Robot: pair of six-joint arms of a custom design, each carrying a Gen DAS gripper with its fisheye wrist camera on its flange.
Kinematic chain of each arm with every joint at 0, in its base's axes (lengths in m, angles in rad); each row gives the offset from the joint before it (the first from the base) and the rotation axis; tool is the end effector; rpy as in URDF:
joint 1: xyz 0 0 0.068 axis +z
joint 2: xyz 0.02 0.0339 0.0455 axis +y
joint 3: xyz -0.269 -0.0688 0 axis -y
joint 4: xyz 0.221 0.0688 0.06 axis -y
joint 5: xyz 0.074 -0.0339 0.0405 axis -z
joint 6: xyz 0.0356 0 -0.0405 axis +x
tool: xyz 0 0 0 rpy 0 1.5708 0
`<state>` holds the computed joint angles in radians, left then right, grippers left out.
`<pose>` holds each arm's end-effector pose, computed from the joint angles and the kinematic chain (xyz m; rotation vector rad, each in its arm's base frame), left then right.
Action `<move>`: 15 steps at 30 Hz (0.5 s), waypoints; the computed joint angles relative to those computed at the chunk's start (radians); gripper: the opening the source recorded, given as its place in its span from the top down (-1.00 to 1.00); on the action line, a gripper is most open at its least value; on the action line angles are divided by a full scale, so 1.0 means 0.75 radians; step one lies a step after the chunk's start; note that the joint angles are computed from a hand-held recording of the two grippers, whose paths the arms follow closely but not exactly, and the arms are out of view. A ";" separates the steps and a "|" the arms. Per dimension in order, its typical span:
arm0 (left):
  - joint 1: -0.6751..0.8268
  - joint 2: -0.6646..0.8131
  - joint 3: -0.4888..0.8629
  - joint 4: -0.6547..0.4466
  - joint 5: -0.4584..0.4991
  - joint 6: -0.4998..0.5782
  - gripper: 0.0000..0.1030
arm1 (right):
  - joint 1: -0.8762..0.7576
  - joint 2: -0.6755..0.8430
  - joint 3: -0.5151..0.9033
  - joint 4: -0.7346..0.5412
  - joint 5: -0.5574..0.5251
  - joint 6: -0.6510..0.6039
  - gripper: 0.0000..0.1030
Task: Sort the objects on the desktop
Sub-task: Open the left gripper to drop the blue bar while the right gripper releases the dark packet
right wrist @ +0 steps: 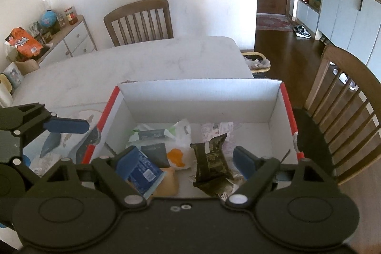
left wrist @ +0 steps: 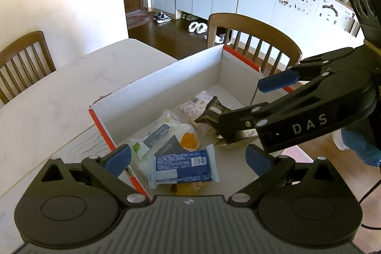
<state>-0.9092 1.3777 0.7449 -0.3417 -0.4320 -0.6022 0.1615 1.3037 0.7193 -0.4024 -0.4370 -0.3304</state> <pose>0.1603 -0.1816 0.2072 0.2087 2.4158 -0.1235 0.2197 0.0511 0.2124 -0.7658 2.3696 0.4868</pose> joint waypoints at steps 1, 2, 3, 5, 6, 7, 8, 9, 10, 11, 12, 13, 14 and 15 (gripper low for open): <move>-0.005 -0.014 -0.005 -0.008 -0.007 -0.008 -0.99 | 0.006 -0.012 -0.005 0.000 0.002 0.009 -0.69; -0.013 -0.031 -0.009 -0.020 -0.014 -0.018 -0.99 | 0.010 -0.029 -0.009 -0.007 0.003 0.016 -0.69; -0.022 -0.050 -0.015 -0.032 -0.024 -0.030 -0.99 | 0.014 -0.045 -0.012 -0.012 0.006 0.021 -0.69; -0.044 -0.092 -0.029 -0.060 -0.049 -0.058 -0.99 | 0.026 -0.083 -0.023 -0.020 0.009 0.044 -0.69; -0.054 -0.111 -0.034 -0.073 -0.058 -0.073 -0.99 | 0.029 -0.100 -0.026 -0.028 0.007 0.053 -0.69; -0.064 -0.139 -0.046 -0.084 -0.062 -0.086 -0.99 | 0.036 -0.118 -0.030 -0.036 0.008 0.062 -0.70; -0.075 -0.160 -0.054 -0.099 -0.073 -0.099 -0.99 | 0.051 -0.141 -0.035 -0.045 0.015 0.077 -0.70; -0.089 -0.182 -0.061 -0.121 -0.089 -0.116 -0.99 | 0.065 -0.157 -0.040 -0.049 0.023 0.089 -0.70; -0.102 -0.206 -0.070 -0.140 -0.103 -0.131 -0.99 | 0.080 -0.173 -0.045 -0.055 0.032 0.101 -0.70; -0.116 -0.233 -0.080 -0.161 -0.119 -0.149 -0.99 | 0.102 -0.193 -0.050 -0.062 0.045 0.118 -0.70; -0.131 -0.260 -0.086 -0.188 -0.133 -0.175 -0.99 | 0.121 -0.211 -0.055 -0.067 0.055 0.133 -0.70; -0.146 -0.287 -0.095 -0.209 -0.145 -0.196 -0.99 | 0.139 -0.230 -0.062 -0.072 0.065 0.148 -0.70; -0.163 -0.318 -0.105 -0.231 -0.160 -0.219 -0.99 | 0.166 -0.254 -0.068 -0.080 0.080 0.171 -0.70; -0.184 -0.349 -0.112 -0.264 -0.180 -0.245 -0.99 | 0.189 -0.272 -0.072 -0.086 0.092 0.187 -0.70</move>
<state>-1.0474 1.1158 0.6606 -0.5394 -0.5668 -0.7861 0.3032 1.0996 0.6653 -0.4667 -0.3678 -0.1898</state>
